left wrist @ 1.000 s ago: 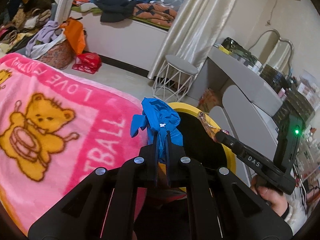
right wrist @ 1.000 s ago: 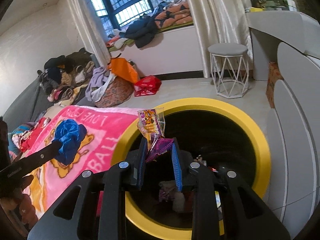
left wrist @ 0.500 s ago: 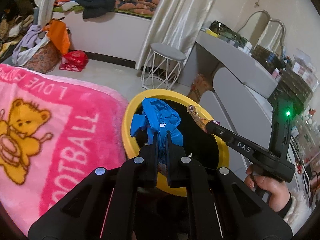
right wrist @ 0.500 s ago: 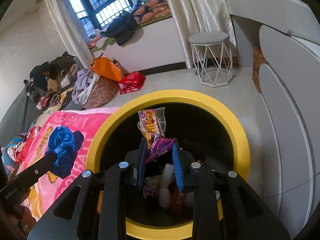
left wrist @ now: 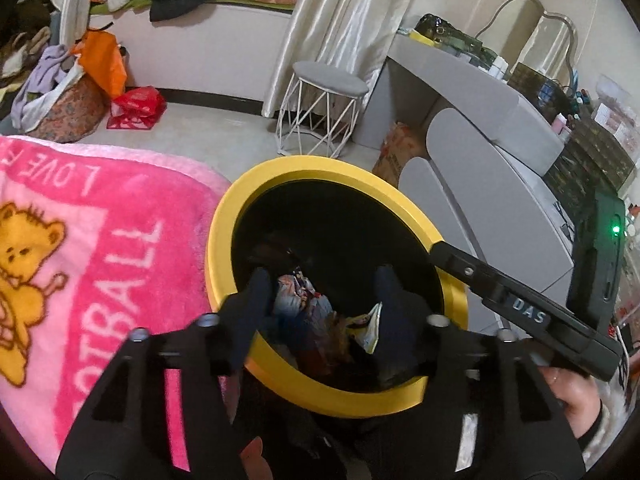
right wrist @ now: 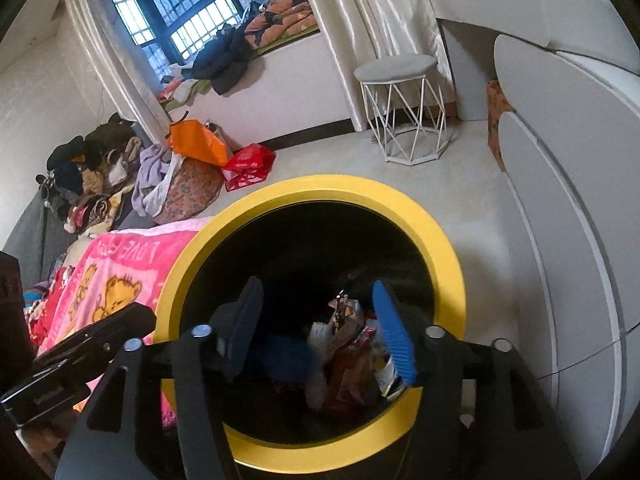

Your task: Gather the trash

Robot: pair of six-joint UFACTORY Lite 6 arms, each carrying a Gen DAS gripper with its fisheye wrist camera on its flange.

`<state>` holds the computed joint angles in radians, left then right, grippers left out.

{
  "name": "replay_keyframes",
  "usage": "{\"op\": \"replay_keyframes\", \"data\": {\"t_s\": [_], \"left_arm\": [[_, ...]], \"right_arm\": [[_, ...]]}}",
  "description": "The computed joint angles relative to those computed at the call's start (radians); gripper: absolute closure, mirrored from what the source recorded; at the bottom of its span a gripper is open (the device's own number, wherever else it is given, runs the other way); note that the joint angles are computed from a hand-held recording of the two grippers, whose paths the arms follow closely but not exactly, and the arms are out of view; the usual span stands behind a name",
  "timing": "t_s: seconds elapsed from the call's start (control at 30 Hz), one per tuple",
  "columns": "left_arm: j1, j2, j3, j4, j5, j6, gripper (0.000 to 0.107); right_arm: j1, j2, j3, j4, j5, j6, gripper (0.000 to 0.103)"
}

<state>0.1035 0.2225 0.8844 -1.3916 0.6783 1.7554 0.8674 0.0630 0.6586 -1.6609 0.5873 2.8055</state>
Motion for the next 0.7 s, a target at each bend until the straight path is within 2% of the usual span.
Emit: {"op": "replay_keyframes", "data": {"t_s": [0.17, 0.27, 0.37, 0.57, 0.7], "left_arm": [[0.036, -0.050, -0.043, -0.027, -0.010, 0.034, 0.023], [0.069, -0.072, -0.060, -0.020, -0.005, 0.035, 0.015], [0.106, -0.102, -0.086, -0.029, -0.008, 0.053, 0.015], [0.216, -0.156, -0.126, -0.032, 0.000, 0.090, 0.015], [0.298, -0.185, -0.145, -0.035, 0.010, 0.108, 0.015]], "right_arm": [[0.046, -0.014, 0.001, 0.071, 0.058, -0.040, 0.029], [0.066, -0.011, 0.024, 0.107, 0.084, -0.090, 0.022], [0.097, -0.001, 0.048, 0.138, 0.121, -0.128, 0.015], [0.160, 0.028, 0.098, 0.161, 0.175, -0.160, 0.008], [0.236, 0.073, 0.156, 0.176, 0.252, -0.181, 0.006]]}}
